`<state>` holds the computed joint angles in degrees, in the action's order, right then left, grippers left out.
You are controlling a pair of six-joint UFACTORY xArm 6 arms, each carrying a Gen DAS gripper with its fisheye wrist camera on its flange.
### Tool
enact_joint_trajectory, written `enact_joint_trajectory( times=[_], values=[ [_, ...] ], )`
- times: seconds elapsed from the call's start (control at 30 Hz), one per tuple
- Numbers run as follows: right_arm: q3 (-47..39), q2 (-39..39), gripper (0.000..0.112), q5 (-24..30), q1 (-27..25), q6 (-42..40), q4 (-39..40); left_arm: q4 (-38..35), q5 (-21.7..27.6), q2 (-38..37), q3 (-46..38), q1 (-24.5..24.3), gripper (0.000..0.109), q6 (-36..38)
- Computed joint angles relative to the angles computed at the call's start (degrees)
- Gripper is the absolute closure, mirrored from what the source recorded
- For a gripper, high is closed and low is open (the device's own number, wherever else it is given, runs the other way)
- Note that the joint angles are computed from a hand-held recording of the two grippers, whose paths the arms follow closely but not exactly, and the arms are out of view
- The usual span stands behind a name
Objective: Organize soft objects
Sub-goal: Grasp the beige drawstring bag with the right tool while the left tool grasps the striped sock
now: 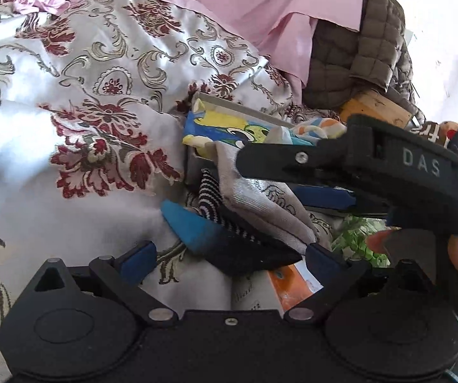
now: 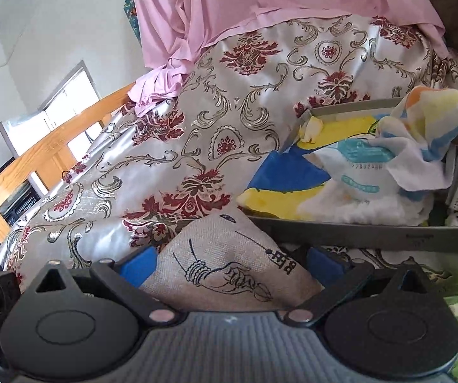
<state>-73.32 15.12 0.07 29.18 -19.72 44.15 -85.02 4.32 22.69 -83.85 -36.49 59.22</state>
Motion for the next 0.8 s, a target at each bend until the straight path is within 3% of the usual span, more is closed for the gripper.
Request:
enact_joint_trajectory(
  times=[0.37, 0.53, 0.8],
  values=[
    [0.03, 0.99, 0.035, 0.54, -1.12, 8.79, -7.42, -7.13, 1.21, 0.26, -0.85, 0.62, 0.020, 5.47],
    [1.19, 0.70, 0.050, 0.56, -2.28, 17.64, -17.10, -8.85, 1.46, 0.25, -0.95, 0.69, 0.027, 7.08],
    [1.04, 0.56, 0.072, 3.13, -3.46, 21.86, -22.91, -19.19, 4.82, -0.18, -1.05, 2.03, 0.048, 14.99]
  ],
)
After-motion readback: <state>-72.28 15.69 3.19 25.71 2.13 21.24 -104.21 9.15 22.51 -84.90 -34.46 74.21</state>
